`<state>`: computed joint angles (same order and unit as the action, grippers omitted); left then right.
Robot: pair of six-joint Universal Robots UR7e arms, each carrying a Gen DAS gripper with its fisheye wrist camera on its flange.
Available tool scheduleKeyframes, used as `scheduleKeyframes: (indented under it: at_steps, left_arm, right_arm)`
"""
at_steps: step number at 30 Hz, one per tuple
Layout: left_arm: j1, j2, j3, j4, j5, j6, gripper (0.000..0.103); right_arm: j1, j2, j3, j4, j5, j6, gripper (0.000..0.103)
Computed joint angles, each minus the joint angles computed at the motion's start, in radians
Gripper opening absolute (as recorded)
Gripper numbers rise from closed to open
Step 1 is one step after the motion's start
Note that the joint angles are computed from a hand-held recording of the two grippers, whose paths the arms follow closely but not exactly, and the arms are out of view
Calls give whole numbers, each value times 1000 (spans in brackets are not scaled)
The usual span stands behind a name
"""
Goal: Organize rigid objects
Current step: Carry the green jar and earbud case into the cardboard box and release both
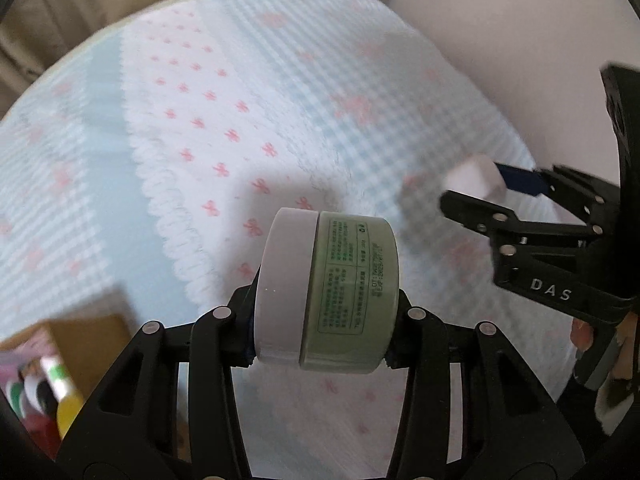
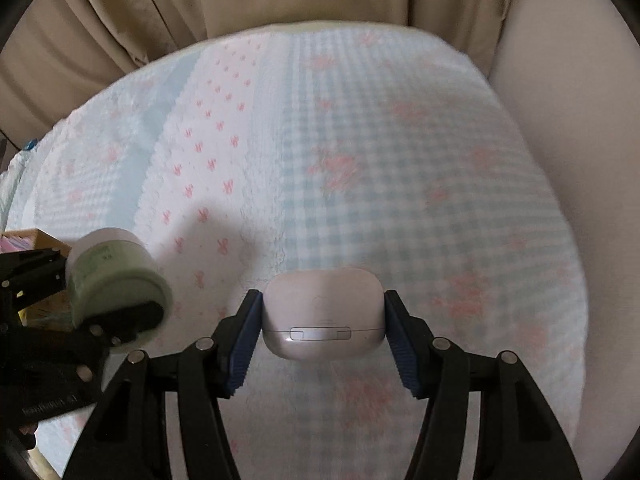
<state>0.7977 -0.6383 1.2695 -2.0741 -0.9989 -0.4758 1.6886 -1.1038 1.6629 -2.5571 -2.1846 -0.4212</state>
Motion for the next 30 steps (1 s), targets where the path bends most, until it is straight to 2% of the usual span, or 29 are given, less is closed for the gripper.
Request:
scheduleKeyframes:
  at_steps: [9,14,23,30]
  left_arm:
    - [-126,-177,75,51,104,-182,40]
    - [-194,-295,104,158,144,-315,40]
    - [-275,-531,191,430,255,-573,40]
    - [-280,-729,288,550,294,-647,40]
  right_arm:
    - [126,-130,-21,158,-31,116,56]
    - [214,-162,-63,268,-15,159,56]
    - [353,-143,-99,326,82,207,56]
    - [457,-75,-98,310,90,301,56]
